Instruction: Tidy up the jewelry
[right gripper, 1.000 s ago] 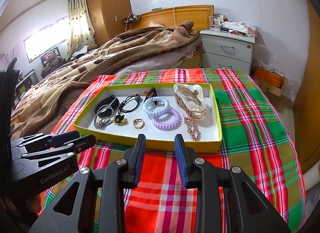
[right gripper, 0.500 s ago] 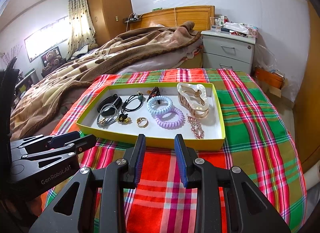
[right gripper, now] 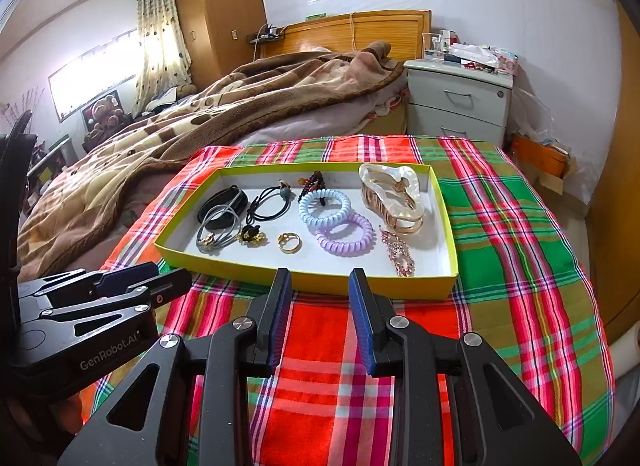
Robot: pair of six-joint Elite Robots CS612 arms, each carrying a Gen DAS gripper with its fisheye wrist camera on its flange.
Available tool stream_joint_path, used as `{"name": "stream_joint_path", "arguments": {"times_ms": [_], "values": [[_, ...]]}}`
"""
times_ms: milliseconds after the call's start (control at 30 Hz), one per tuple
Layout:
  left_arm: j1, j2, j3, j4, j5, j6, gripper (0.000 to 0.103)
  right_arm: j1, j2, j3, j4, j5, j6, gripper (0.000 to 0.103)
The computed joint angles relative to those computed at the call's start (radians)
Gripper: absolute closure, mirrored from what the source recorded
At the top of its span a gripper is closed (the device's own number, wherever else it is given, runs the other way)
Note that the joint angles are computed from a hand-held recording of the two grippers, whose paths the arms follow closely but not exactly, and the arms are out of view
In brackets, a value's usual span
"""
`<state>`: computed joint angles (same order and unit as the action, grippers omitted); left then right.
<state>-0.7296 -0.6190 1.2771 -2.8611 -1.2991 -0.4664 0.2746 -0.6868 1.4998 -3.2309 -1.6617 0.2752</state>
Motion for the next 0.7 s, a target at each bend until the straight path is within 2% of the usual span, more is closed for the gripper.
{"name": "stream_joint_path", "arguments": {"times_ms": [700], "values": [[-0.002,0.001,-0.004,0.019,0.011,-0.002,0.065,-0.001,0.001,-0.001,0.000,0.000,0.003,0.073]]}}
